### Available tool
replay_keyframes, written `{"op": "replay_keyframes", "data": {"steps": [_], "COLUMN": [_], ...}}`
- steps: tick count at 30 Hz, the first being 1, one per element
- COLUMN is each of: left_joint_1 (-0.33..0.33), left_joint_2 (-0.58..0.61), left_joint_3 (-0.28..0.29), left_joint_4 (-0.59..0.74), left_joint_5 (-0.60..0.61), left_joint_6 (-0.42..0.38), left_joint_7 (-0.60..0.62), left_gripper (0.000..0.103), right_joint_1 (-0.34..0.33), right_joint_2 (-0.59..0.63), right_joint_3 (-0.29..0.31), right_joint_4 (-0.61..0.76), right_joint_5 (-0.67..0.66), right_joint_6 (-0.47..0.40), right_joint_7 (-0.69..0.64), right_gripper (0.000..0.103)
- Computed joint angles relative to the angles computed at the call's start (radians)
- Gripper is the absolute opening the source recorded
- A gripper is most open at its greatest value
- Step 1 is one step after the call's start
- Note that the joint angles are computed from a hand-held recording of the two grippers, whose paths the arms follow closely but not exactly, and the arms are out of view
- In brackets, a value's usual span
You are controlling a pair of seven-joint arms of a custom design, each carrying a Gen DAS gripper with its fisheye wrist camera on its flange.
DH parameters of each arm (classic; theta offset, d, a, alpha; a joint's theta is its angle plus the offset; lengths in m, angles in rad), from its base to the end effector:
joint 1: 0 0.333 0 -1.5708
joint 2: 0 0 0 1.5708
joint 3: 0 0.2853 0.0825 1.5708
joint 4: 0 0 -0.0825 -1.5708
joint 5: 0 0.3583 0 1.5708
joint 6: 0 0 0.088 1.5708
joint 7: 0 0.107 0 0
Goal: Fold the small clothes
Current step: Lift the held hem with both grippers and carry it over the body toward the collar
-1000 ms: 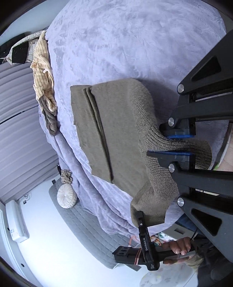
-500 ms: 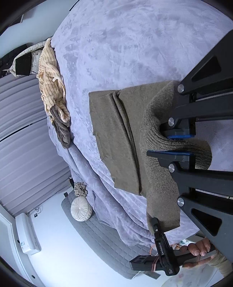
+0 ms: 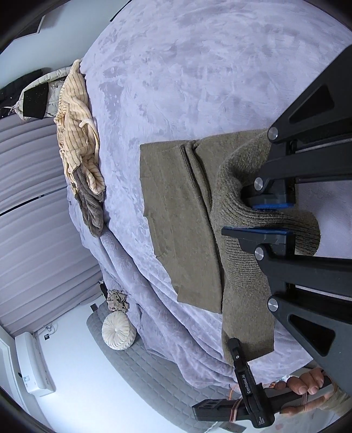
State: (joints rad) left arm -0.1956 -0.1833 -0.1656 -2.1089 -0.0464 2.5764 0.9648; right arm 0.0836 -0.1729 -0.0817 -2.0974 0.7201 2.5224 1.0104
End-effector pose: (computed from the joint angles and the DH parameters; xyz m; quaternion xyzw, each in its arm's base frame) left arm 0.4935 -0.1910 0.5482 -0.7539 0.5746 -0.3052 0.0915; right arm 0.5292 -0.0076 0.5400 -0.6774 0.6199 -0.1006 0.3831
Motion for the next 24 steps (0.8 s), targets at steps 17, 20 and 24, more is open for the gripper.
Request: {"op": "replay_keyframes", "data": {"steps": [17, 20, 24], "left_joint_1": [0.036, 0.042, 0.048], "left_joint_2": [0.128, 0.144, 0.160], "left_joint_3": [-0.003, -0.004, -0.006], "left_joint_4": [0.158, 0.181, 0.205], "left_joint_5": [0.018, 0.017, 0.017], "left_joint_6": [-0.082, -0.089, -0.102], "left_joint_7": [0.002, -0.001, -0.004], "left_gripper": [0.011, 0.011, 0.011], "right_joint_1": [-0.012, -0.014, -0.014], "right_joint_2": [0.141, 0.160, 0.170], "right_joint_3": [0.037, 0.040, 0.045], "right_joint_4": [0.169, 0.198, 0.215], "right_joint_5": [-0.147, -0.163, -0.189], "right_joint_6": [-0.018, -0.030, -0.027], "right_joint_7": [0.140, 0.158, 0.181], "right_gripper": [0.011, 0.011, 0.011]}}
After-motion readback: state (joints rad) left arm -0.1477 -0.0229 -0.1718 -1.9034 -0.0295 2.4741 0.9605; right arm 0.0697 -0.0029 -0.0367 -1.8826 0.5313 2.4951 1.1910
